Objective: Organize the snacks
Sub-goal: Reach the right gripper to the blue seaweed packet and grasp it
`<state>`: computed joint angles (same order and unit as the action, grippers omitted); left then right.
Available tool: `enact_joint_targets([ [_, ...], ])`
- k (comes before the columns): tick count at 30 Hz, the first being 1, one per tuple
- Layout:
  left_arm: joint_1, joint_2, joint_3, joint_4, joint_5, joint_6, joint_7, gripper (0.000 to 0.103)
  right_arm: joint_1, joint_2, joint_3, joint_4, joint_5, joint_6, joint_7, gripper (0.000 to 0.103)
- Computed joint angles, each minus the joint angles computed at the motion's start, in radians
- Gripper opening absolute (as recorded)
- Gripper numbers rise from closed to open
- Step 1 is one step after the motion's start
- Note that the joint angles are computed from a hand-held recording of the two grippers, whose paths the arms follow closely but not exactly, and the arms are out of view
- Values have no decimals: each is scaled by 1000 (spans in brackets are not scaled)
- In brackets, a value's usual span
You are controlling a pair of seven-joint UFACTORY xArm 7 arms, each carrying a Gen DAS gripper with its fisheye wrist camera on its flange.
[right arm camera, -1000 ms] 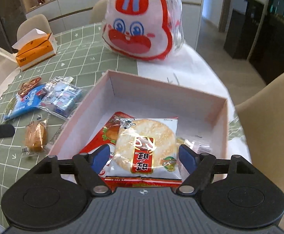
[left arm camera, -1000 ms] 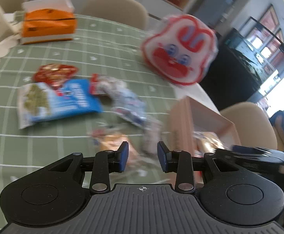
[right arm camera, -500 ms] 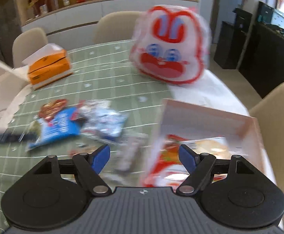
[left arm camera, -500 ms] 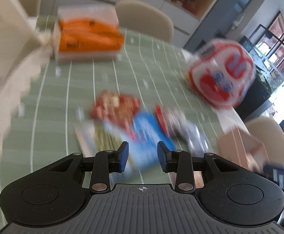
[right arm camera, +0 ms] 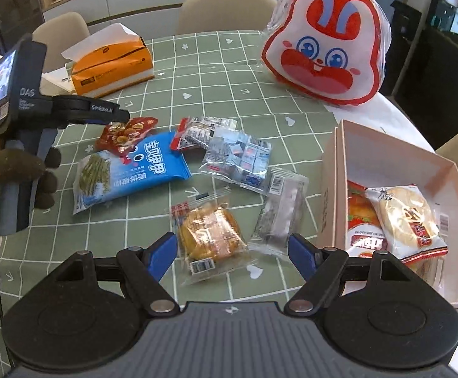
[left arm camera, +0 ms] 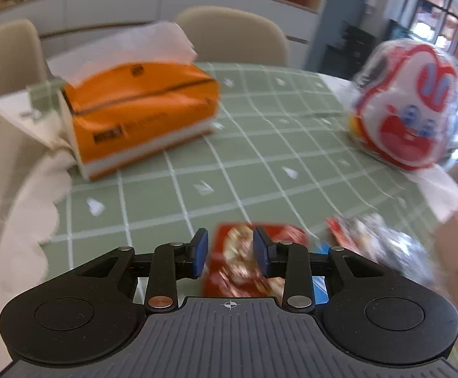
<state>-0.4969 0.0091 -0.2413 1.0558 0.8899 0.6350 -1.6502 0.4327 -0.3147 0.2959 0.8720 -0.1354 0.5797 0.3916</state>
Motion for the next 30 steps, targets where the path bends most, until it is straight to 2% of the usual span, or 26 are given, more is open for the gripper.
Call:
enact_joint_targets([
  [3,4,-60,-7,-76,-7,-81,20,37,-7,23,21,10,-30,-11,30,78],
  [7,32,-135,-28,-184,-65,-234,54,37,3,55,28,13,-52,-43,55,78],
  [11,40,-183,-66,-244,-148,-307,154,36,20,87,20,12,-43,-77,64,78],
  [13,27,-195,-78,-266,-225,-323,233,36,28,96,13,9,-32,-94,66,78],
  [15,32,-207,-116,-265,-235,-290,260,36,50,98,-10,-2,26,-136,35,78],
  [17,23,-218,-122,-277,-299,-305,297,36,72,106,-29,0,88,-178,-16,78],
  [19,25,-236,-138,-293,-345,-308,297,36,67,126,-19,17,78,-203,-19,78],
  [21,24,-243,-152,-292,-381,-298,314,36,73,158,-17,54,95,-187,-24,78],
  [24,11,-252,-139,-309,-462,-329,374,36,82,191,-23,73,145,-177,-23,76],
  [25,20,-258,-146,-311,-462,-334,361,36,86,195,-26,69,166,-182,-25,72],
  [26,63,-274,-183,-311,-422,-329,307,36,91,195,-29,63,187,-186,-34,70],
  [27,109,-290,-222,-309,-366,-324,241,36,88,195,-26,61,180,-188,-24,66],
  [30,245,-346,-317,-298,-223,-285,23,36,80,176,-21,40,134,-239,-8,66],
])
